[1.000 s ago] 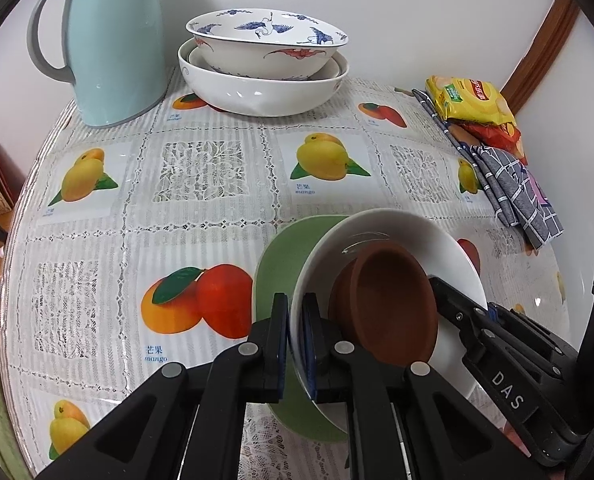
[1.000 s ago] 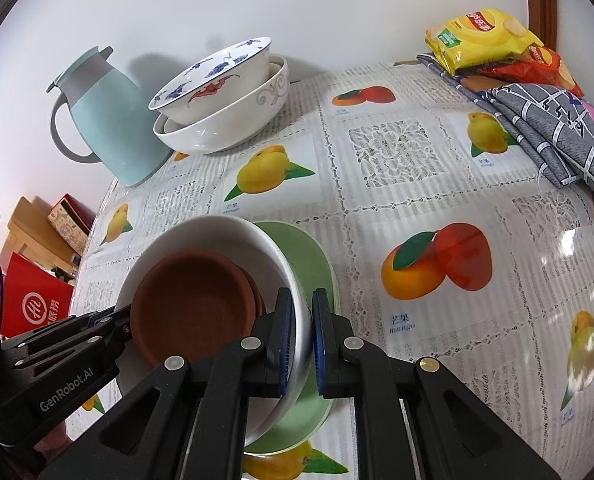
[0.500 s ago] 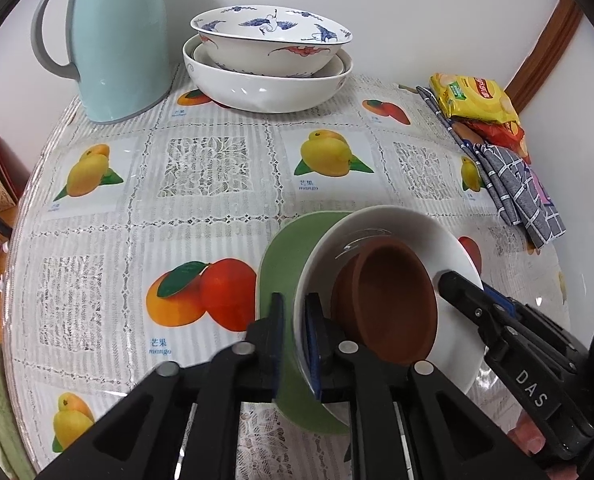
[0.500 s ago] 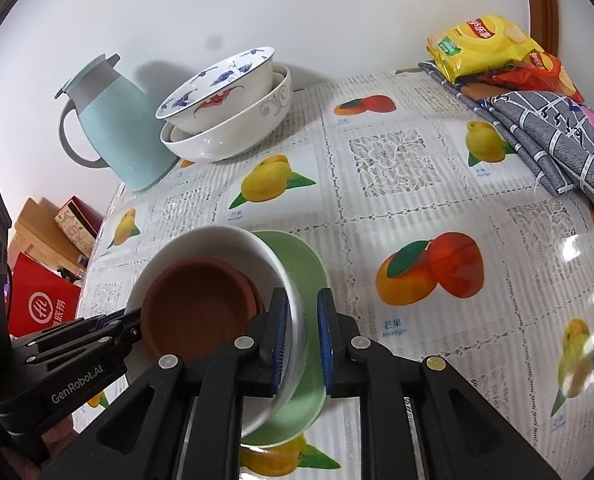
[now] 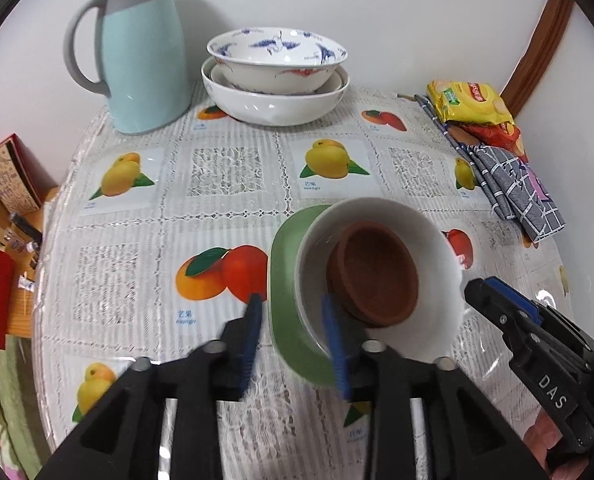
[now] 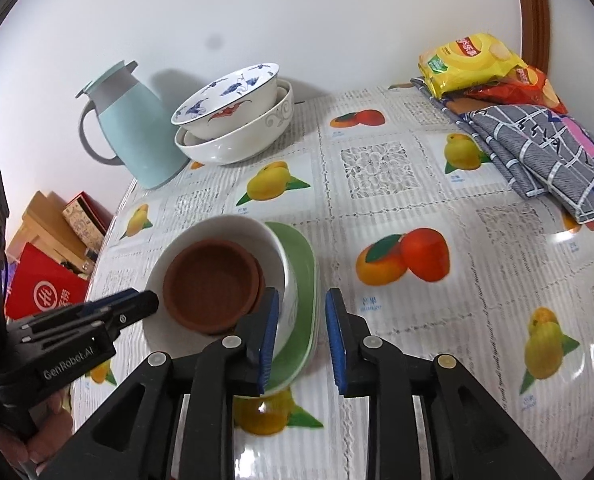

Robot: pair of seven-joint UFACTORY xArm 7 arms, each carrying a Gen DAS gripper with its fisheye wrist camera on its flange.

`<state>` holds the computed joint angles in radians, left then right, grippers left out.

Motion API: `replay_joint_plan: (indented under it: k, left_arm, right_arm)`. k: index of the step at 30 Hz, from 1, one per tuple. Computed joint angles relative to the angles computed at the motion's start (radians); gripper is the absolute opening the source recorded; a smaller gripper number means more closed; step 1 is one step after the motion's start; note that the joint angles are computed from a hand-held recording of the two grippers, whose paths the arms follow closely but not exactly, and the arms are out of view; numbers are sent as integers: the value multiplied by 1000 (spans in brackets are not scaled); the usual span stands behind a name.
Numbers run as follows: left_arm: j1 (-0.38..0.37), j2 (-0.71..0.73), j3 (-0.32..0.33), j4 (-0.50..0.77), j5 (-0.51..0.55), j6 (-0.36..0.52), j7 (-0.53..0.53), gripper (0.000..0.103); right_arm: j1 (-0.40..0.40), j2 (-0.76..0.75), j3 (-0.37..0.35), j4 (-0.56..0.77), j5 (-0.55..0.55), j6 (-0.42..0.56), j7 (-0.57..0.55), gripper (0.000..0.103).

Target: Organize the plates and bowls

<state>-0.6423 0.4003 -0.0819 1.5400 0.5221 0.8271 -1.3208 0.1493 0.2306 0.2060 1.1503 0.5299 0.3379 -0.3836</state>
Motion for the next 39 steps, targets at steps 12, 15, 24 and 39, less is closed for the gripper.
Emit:
replay_joint_plan:
  k: [12, 15, 24, 39]
  left_arm:
    - [-119, -40, -25, 33, 157, 89, -172, 67]
    - [-155, -46, -32, 50, 200, 139, -226, 67]
    - [-254, -37, -65, 121, 321, 272, -276, 72]
    - [-394, 10, -79, 220, 405, 472, -351, 77]
  right_arm:
    - [46, -328, -96, -303, -36, -129, 16, 60]
    - [45, -406, -123, -364, -134, -127, 75, 60]
    - [62, -612, -205, -526, -258, -137, 162, 85]
    - [46, -891, -254, -715, -367, -104, 209, 95]
